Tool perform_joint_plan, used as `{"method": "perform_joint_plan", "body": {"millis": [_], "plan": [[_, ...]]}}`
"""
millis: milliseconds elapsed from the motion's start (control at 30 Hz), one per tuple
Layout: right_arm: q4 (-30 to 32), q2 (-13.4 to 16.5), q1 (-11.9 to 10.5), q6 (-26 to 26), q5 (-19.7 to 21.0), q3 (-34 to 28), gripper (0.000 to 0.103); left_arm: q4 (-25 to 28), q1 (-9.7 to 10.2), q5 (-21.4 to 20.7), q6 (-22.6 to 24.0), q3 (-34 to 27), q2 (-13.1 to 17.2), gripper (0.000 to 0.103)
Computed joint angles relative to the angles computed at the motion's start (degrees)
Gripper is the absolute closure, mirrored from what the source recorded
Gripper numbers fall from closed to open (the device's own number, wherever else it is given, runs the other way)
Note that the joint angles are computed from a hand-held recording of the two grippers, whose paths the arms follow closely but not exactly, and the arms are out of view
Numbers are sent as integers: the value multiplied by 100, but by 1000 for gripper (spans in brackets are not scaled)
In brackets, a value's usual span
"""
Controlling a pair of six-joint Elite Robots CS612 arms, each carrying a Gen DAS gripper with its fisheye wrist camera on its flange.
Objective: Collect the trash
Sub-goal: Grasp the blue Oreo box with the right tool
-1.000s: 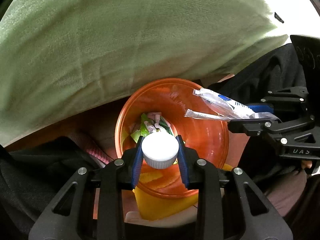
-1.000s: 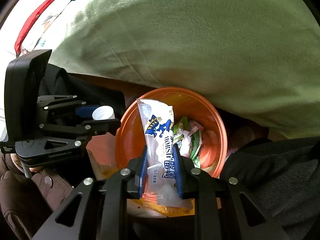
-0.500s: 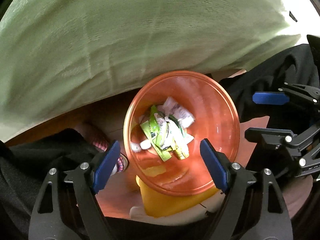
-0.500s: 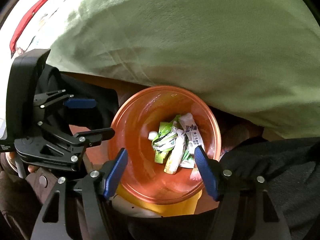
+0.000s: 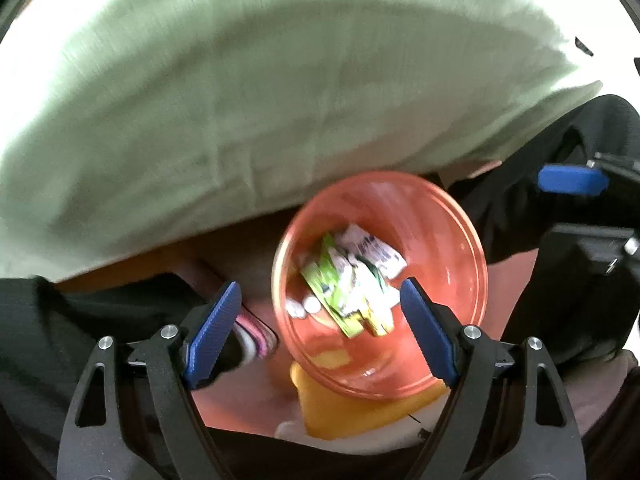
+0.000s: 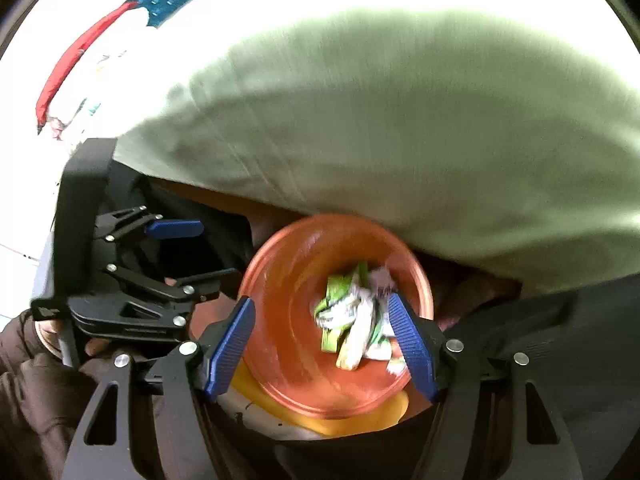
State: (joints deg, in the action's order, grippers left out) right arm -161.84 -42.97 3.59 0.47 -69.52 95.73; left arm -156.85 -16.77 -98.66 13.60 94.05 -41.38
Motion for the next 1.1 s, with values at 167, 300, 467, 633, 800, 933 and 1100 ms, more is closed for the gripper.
{"method": "perform_joint_plan", "body": {"millis": [167,300,467,633,800,933,1100], "plan": [[-366,-145,-79,-331,72,-153,34,-774,32,-30,87,194,-219,23],[-444,-102,-146,-536,98,-530,33,-1341,128,-218,24,171,-306,23],[-450,172,-176,-713,-52,-1275,31,-1923,192,-109,-310,-72,-238,14],[-538,570,-185,-419,-217,-2112,30,-1989,239,-120,-620,-461,-77,14],[-699,1150,-118,-79,-775,-3143,21,-1973,277,65,-571,-833,114,14],[-492,1656,-70,207,-1209,-4049,18,-1965,305,79,-567,-1040,228,14],[82,2253,-79,784,-1430,-5125,18,-1938,366,-39,-680,-1238,333,14]]}}
